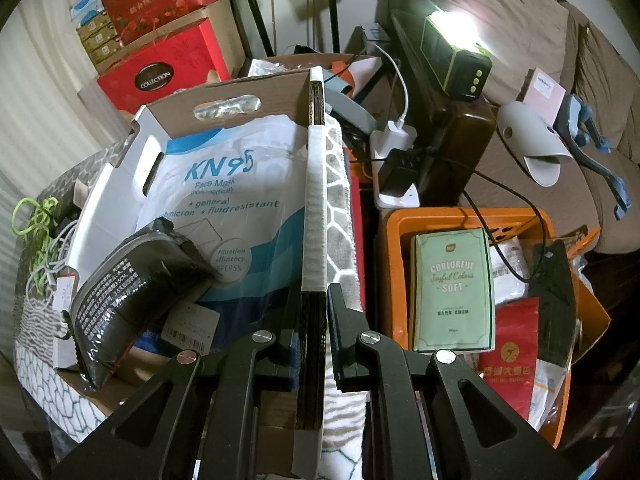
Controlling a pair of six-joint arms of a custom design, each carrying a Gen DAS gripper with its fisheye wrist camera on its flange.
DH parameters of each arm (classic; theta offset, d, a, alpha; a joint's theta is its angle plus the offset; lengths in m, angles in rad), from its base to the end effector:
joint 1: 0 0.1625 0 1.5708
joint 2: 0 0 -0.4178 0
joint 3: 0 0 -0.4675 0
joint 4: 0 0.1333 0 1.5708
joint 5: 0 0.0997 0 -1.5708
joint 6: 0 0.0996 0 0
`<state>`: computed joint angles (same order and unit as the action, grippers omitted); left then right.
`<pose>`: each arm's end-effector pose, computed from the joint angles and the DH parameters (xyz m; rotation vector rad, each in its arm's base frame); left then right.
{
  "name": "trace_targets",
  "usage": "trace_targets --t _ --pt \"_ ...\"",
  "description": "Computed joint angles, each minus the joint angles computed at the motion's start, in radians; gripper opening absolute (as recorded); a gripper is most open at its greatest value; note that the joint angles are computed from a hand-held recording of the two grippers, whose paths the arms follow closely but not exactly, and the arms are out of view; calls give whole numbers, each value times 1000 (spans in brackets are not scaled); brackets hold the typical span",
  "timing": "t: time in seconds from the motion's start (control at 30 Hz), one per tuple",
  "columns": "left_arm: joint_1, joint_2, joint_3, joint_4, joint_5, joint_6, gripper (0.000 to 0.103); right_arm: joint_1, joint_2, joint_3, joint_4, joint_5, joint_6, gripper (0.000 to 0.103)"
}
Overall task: Organize objects
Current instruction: 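Move the left gripper over the lime-green cable and grasp it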
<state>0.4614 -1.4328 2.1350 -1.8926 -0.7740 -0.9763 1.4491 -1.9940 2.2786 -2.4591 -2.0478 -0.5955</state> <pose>-0.3397 -0.3973 0.1727 0.3467 2.3351 -0.6273 0.0372 -0.4170 0.3959 0.3943 -2.4225 0.5047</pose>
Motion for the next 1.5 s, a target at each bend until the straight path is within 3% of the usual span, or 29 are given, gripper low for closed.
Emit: trace_targets --t 0.13,0.33,0.6,0.97,1.13,1.23,1.3,1.5 --pt "40 -42 28 65 10 -77 91 -1 0 0 0 2 2 11" --pt "108 -58 75 12 -9 -119 91 0 1 0 0 1 1 11" --pt "163 -25 106 -162 -27 -84 91 0 1 0 0 0 1 10" --pt "195 62 78 -231 -53 -61 91 -1 -1 -1 4 1 1 11" --pt "202 66 88 -257 -55 -61 76 0 0 -1 3 0 1 11" --pt "194 71 88 -252 -40 -56 60 1 0 -1 4 0 3 11" --pt "194 78 81 -246 -35 -52 42 1 0 -1 3 -1 3 11" --pt "188 80 83 -262 -32 -47 26 -3 -3 -1 4 0 -2 11"
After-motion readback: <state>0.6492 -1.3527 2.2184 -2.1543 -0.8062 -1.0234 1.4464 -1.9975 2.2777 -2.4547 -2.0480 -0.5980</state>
